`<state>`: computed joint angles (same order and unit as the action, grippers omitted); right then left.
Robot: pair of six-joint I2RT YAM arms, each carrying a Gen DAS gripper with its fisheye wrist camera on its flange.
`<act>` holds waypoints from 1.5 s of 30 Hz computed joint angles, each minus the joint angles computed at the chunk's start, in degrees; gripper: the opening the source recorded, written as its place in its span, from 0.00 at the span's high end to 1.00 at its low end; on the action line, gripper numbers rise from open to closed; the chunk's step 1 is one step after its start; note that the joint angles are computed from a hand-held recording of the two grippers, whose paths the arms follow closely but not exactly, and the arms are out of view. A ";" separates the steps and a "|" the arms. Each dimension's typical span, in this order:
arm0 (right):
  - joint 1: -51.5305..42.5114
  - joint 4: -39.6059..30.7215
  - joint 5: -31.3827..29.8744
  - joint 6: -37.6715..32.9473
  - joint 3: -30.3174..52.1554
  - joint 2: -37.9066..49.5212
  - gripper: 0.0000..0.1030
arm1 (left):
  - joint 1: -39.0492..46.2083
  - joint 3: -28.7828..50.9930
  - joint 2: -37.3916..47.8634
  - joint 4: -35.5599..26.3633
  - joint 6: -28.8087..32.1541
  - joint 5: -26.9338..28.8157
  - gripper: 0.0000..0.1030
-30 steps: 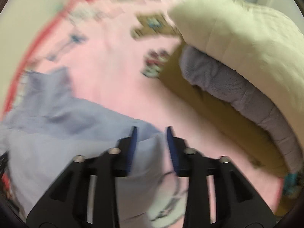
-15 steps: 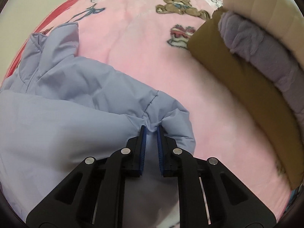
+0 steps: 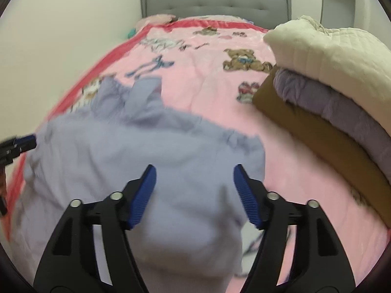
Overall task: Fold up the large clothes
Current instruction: 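Open both tools and release the jacket, then grasp the jacket collar with the left tool while the right tool grasps the collar beside it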
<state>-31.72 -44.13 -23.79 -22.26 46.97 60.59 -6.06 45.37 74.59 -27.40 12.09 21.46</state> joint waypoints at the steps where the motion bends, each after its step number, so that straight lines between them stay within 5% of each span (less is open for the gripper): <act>1: 0.89 0.43 1.82 -0.38 -1.94 -1.19 0.33 | -1.09 0.33 2.15 0.14 0.22 -1.39 0.38; 9: 4.17 6.70 8.15 0.75 -9.40 2.75 0.19 | -0.76 -2.61 6.61 5.04 -1.75 0.01 0.36; 13: 5.20 6.19 9.34 2.52 -8.50 4.55 0.22 | -2.23 -2.82 5.05 4.79 -2.72 -2.47 0.35; 15: 3.16 3.14 4.54 1.58 -6.22 3.16 0.35 | -0.97 -0.94 2.70 2.00 -2.65 -1.38 0.35; 18: -0.53 0.32 -5.17 1.80 -1.40 -0.79 0.32 | 2.56 2.36 -1.04 1.09 0.96 3.00 0.24; 21: 4.24 2.69 -7.09 6.07 5.19 3.88 0.21 | 2.83 9.90 4.25 3.24 3.87 2.93 0.16; 26: 19.33 9.54 0.00 9.38 21.03 27.71 0.35 | -0.66 35.80 31.06 -1.83 6.44 -2.08 0.16; 29: 24.49 6.63 3.18 9.41 31.87 39.94 0.39 | -2.61 49.81 43.52 -7.92 7.82 -3.21 0.26; 32: 28.65 2.59 5.73 7.57 41.48 49.74 0.32 | -4.19 56.01 49.46 -11.56 10.20 -3.78 0.27; 35: 30.78 1.22 7.78 4.07 44.51 53.53 0.41 | -5.49 61.18 54.79 -15.72 12.51 -5.10 0.34; 37: 31.11 0.62 7.43 3.32 45.22 54.65 0.75 | -6.16 62.17 56.76 -15.93 13.40 -7.20 0.51; 39: 31.28 2.05 8.52 3.07 43.66 54.18 0.88 | -6.36 61.21 57.05 -14.24 12.84 -8.08 0.64; 45: 31.56 7.51 9.57 2.02 39.14 48.75 0.93 | -5.36 49.63 50.87 -0.03 12.62 -6.91 0.75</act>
